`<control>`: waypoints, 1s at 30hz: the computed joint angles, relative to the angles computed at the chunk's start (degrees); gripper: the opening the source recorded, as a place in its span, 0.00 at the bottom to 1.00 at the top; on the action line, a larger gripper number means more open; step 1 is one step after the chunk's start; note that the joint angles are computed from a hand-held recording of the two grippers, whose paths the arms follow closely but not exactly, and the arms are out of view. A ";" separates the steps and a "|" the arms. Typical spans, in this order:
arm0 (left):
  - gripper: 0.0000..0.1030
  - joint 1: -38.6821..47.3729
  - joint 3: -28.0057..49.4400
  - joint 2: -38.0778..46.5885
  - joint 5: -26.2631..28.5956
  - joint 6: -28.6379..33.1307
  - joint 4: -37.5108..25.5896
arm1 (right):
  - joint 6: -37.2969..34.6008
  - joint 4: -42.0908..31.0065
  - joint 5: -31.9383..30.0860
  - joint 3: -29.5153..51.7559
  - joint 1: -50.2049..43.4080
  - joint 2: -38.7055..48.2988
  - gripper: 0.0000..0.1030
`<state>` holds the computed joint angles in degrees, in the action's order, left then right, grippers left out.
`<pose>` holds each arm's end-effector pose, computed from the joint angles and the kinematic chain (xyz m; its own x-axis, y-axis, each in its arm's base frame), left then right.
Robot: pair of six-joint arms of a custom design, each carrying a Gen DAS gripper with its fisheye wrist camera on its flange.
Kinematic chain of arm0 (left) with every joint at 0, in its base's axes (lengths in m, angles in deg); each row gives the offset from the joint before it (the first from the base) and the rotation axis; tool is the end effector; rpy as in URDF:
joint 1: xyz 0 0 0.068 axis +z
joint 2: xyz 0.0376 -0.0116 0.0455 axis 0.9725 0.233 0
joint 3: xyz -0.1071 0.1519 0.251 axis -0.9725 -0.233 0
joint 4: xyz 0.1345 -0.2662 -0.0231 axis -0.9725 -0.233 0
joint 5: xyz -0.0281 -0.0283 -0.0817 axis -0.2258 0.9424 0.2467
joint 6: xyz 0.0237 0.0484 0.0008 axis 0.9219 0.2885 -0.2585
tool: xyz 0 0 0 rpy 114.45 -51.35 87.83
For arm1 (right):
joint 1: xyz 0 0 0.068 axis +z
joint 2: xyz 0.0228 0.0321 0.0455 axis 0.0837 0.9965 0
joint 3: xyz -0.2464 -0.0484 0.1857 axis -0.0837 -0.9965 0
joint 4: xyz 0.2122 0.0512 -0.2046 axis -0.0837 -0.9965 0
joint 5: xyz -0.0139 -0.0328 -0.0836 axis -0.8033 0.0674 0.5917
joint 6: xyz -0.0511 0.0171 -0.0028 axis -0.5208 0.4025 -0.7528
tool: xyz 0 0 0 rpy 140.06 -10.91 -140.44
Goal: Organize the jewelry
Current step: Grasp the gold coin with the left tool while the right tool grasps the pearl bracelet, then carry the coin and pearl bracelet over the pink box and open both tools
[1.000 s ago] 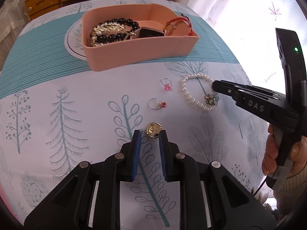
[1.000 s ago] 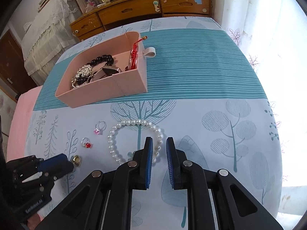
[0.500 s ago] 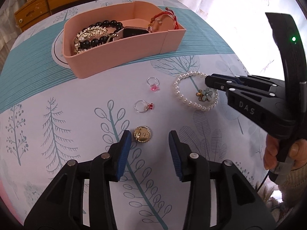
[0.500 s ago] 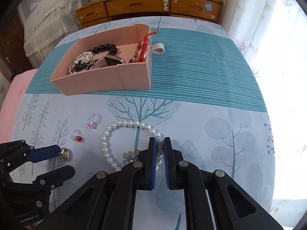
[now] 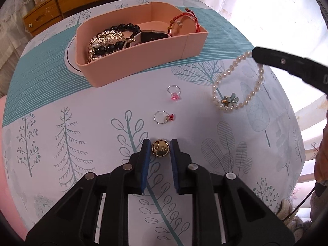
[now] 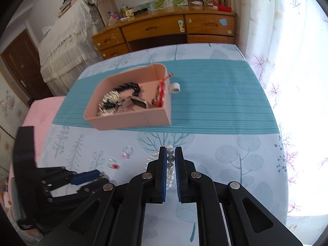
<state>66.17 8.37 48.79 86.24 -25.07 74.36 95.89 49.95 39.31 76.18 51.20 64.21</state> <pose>0.3309 -0.0678 0.1005 -0.8394 0.3955 -0.3728 0.4612 0.8812 -0.1036 0.2660 0.2630 0.1574 -0.8562 0.1328 -0.4993 0.0736 0.9879 0.1365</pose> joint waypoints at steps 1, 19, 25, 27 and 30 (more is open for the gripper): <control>0.16 0.18 -0.19 -0.44 0.28 0.00 0.02 | -0.27 -0.32 0.05 0.33 0.10 -0.71 0.07; 0.16 3.74 13.67 -4.28 -0.63 0.00 -3.99 | -11.00 -8.81 1.09 24.21 -2.39 3.41 0.07; 0.16 4.05 22.95 3.21 -0.89 -2.03 -5.89 | -12.30 -13.23 0.53 36.89 -6.38 12.39 0.07; 0.16 3.67 25.05 5.46 -1.33 -2.32 -5.73 | -12.21 -14.77 -0.49 40.33 -7.62 15.31 0.07; 0.17 3.16 28.64 9.41 -1.86 -2.88 -7.09 | -11.22 -16.85 -2.30 44.57 -9.15 19.49 0.09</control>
<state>69.33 37.02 58.20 84.38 -27.95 67.27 84.68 33.10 37.01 120.75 42.06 83.70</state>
